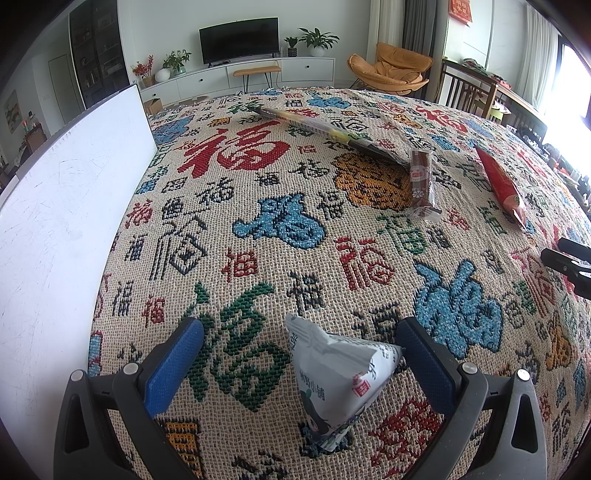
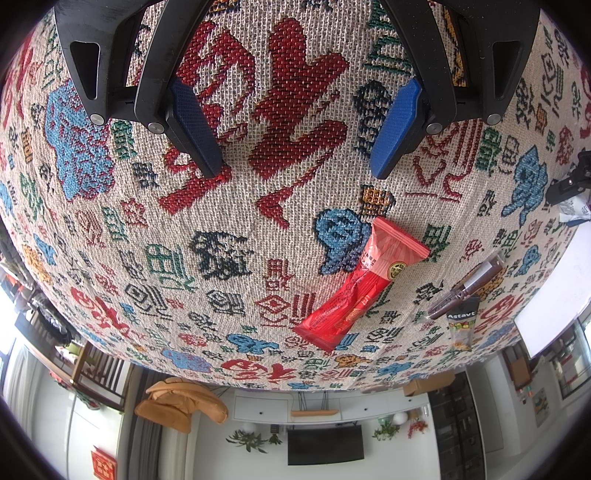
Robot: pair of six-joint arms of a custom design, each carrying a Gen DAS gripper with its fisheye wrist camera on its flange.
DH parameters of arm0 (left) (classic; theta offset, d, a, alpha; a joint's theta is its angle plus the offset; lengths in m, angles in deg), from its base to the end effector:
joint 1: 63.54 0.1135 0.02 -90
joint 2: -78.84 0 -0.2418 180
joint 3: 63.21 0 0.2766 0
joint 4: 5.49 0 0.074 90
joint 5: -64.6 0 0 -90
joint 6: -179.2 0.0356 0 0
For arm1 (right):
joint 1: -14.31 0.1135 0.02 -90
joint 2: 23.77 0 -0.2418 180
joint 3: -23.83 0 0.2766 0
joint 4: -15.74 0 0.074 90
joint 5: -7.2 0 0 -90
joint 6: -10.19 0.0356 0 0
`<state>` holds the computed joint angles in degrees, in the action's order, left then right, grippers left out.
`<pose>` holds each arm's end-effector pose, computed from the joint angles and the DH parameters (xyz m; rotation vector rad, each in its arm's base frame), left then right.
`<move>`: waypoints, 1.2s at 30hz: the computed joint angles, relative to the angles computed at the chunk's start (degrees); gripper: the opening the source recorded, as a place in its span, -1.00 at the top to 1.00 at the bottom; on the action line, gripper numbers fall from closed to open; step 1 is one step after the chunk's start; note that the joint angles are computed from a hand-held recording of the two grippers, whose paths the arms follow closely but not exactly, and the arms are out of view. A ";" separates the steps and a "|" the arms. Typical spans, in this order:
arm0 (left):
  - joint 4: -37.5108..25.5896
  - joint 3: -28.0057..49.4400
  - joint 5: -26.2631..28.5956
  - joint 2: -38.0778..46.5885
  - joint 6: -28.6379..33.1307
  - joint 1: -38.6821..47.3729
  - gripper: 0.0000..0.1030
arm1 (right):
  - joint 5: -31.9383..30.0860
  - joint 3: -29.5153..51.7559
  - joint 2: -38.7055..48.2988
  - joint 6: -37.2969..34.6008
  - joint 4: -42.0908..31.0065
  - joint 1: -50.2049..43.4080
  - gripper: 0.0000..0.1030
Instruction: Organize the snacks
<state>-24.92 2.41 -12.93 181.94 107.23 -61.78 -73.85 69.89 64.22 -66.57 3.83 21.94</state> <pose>0.3538 0.0032 0.0896 0.4399 2.4965 -0.1433 0.2800 0.0319 0.0822 0.1857 2.4876 -0.0445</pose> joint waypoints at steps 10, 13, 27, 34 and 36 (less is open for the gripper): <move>-0.01 0.00 0.00 0.00 -0.01 0.00 -1.00 | -0.27 -0.06 0.11 -0.38 0.23 -0.46 -0.65; -0.03 0.01 0.00 -0.01 0.01 0.01 -1.00 | -0.29 -0.08 0.09 -0.39 0.23 -0.47 -0.65; -10.92 5.12 1.71 0.93 4.32 1.31 -1.00 | -7.18 5.37 0.45 -3.05 -10.04 -3.61 -0.65; -33.99 16.53 20.17 2.65 5.60 11.46 -1.00 | -21.39 22.38 5.39 2.31 -28.45 -10.72 -0.65; -33.41 15.07 19.47 0.28 6.87 10.84 -1.00 | -27.07 26.08 8.09 4.48 -31.00 -13.70 -0.65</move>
